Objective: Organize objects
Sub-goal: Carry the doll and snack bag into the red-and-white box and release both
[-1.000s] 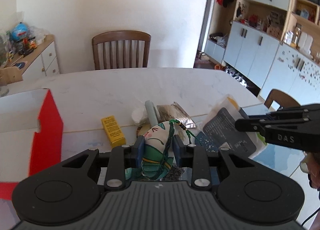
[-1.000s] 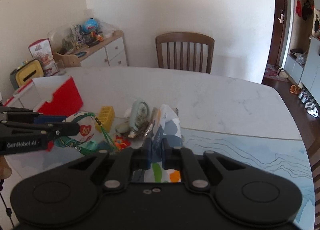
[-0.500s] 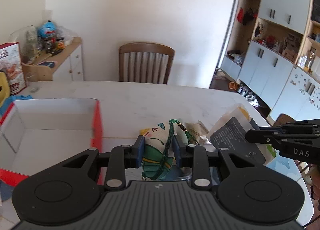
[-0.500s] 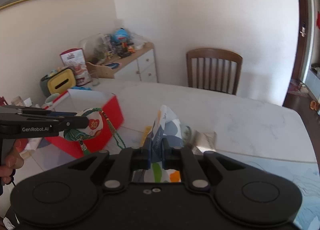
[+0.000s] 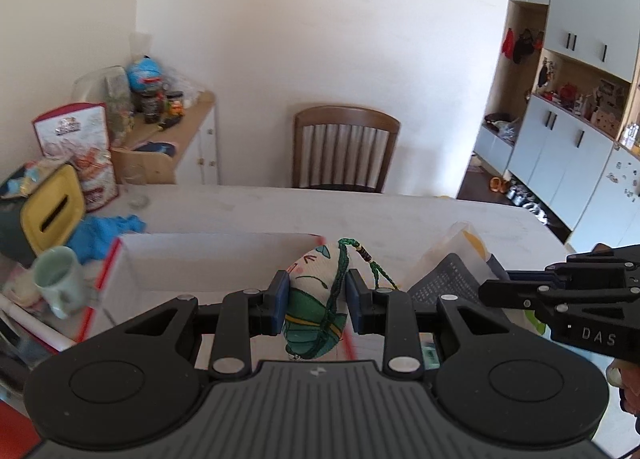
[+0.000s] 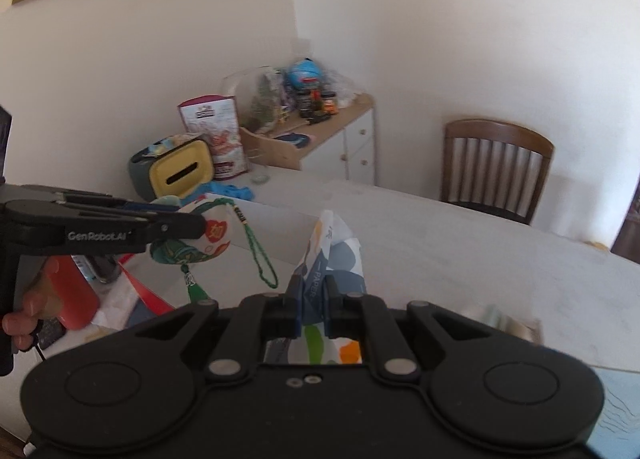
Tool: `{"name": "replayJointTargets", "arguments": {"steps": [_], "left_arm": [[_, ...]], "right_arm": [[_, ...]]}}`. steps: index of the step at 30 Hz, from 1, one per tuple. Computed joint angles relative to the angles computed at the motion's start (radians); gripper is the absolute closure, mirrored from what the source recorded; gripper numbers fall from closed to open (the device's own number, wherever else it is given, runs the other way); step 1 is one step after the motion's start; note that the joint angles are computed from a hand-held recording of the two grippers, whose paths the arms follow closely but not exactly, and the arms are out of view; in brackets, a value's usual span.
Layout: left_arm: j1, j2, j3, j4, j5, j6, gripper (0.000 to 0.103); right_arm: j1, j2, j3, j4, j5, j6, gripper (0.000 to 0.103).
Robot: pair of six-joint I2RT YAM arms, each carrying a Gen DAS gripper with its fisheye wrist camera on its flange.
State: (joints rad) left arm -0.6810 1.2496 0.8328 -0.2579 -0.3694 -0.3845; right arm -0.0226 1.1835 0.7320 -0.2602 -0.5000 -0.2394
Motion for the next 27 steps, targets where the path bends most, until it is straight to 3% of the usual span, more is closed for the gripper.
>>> {"name": "replayJointTargets", "arguments": {"steps": [13,20,27], "left_arm": [[0.384,0.002,-0.031,0.067,0.224,0.231,0.074],[0.497,0.15,0.014,0.132,0.322,0.3,0.074],[0.532,0.331,0.066,0.182,0.352,0.328,0.074]], "right_arm": [[0.331,0.24,0.1,0.174,0.263,0.202,0.095],[0.422,0.413,0.186,0.227,0.356,0.242,0.095],[0.471,0.585,0.293,0.218,0.407,0.264,0.095]]}}
